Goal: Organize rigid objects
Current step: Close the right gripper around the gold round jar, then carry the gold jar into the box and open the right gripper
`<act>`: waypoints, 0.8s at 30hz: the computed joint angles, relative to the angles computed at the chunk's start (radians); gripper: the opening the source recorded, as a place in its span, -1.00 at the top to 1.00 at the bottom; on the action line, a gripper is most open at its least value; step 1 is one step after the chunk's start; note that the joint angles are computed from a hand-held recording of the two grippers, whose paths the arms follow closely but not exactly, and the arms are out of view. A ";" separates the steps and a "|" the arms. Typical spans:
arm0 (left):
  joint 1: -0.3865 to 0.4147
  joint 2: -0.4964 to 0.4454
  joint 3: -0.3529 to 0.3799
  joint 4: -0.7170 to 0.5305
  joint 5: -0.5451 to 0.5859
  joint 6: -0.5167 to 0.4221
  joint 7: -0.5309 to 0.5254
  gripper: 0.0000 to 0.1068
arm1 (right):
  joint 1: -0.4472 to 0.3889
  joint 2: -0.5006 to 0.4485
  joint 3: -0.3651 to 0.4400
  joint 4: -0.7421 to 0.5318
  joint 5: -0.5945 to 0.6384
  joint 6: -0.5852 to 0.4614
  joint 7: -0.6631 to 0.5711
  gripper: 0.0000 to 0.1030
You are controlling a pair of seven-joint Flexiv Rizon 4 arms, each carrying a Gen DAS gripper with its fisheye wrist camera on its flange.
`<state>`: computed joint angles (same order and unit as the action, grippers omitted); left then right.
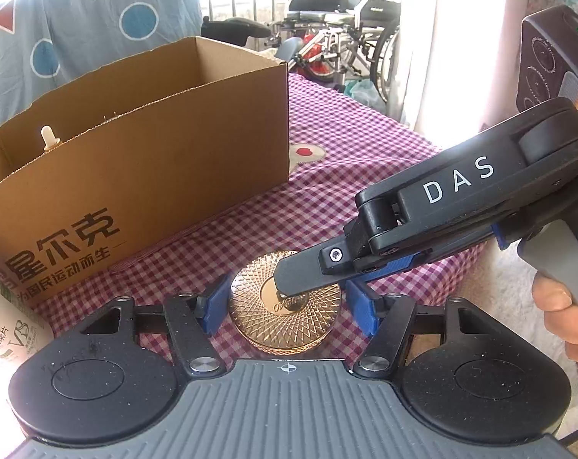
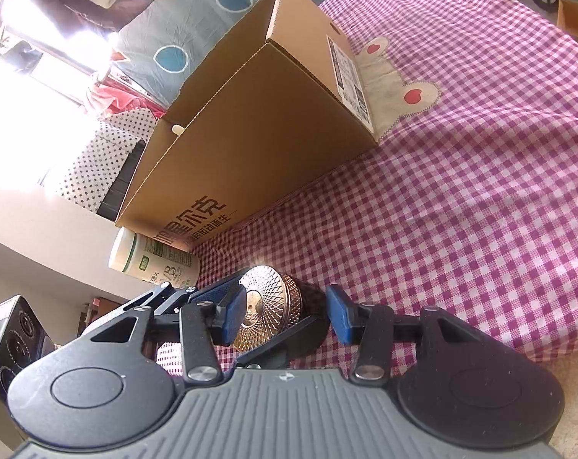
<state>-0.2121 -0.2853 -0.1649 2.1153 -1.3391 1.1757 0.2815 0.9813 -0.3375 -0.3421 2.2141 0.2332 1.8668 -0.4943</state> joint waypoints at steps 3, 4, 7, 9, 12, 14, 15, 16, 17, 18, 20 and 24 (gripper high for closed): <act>0.001 -0.003 0.003 0.003 0.020 0.009 -0.031 -0.16 | -0.014 -0.013 0.031 -0.003 0.010 0.020 0.008 0.06; 0.002 -0.004 -0.001 0.001 0.010 0.012 -0.032 -0.14 | -0.008 -0.017 0.027 -0.004 0.019 0.026 0.006 0.08; 0.003 -0.015 -0.002 -0.014 0.022 0.017 -0.061 -0.09 | -0.018 -0.027 0.038 -0.017 0.036 0.031 0.000 0.09; 0.006 -0.024 -0.008 -0.025 0.018 0.021 -0.065 -0.09 | -0.022 -0.034 0.029 -0.029 0.038 0.026 -0.010 0.09; 0.009 -0.043 -0.014 -0.047 0.029 0.030 -0.090 -0.09 | -0.044 -0.050 0.037 -0.050 0.037 0.027 -0.010 0.09; 0.012 -0.051 -0.016 -0.056 0.052 0.032 -0.115 -0.09 | -0.065 -0.059 0.046 -0.066 0.034 0.022 -0.007 0.09; 0.016 -0.054 -0.014 -0.061 0.076 0.025 -0.139 -0.09 | -0.071 -0.061 0.048 -0.070 0.031 0.018 -0.007 0.08; 0.022 -0.056 -0.011 -0.064 0.106 0.013 -0.171 -0.10 | -0.071 -0.061 0.046 -0.072 0.028 0.014 -0.006 0.07; 0.028 -0.058 -0.012 -0.067 0.125 0.005 -0.191 -0.10 | -0.070 -0.061 0.043 -0.072 0.024 0.010 -0.006 0.07; 0.034 -0.058 -0.015 -0.068 0.138 0.000 -0.203 -0.10 | -0.065 -0.060 0.036 -0.071 0.022 0.008 -0.005 0.07; 0.042 -0.060 -0.020 -0.068 0.157 -0.003 -0.224 -0.12 | -0.075 -0.059 0.044 -0.071 0.015 0.007 0.000 0.06; 0.053 -0.063 -0.029 -0.069 0.183 -0.002 -0.248 -0.13 | -0.099 -0.060 0.065 -0.070 -0.001 0.005 0.003 -0.01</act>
<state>-0.1591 -0.3487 -0.1941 2.0468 -1.1560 1.1733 0.0336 0.8825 -0.3972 -0.2773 2.1438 0.2324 1.8722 -0.4911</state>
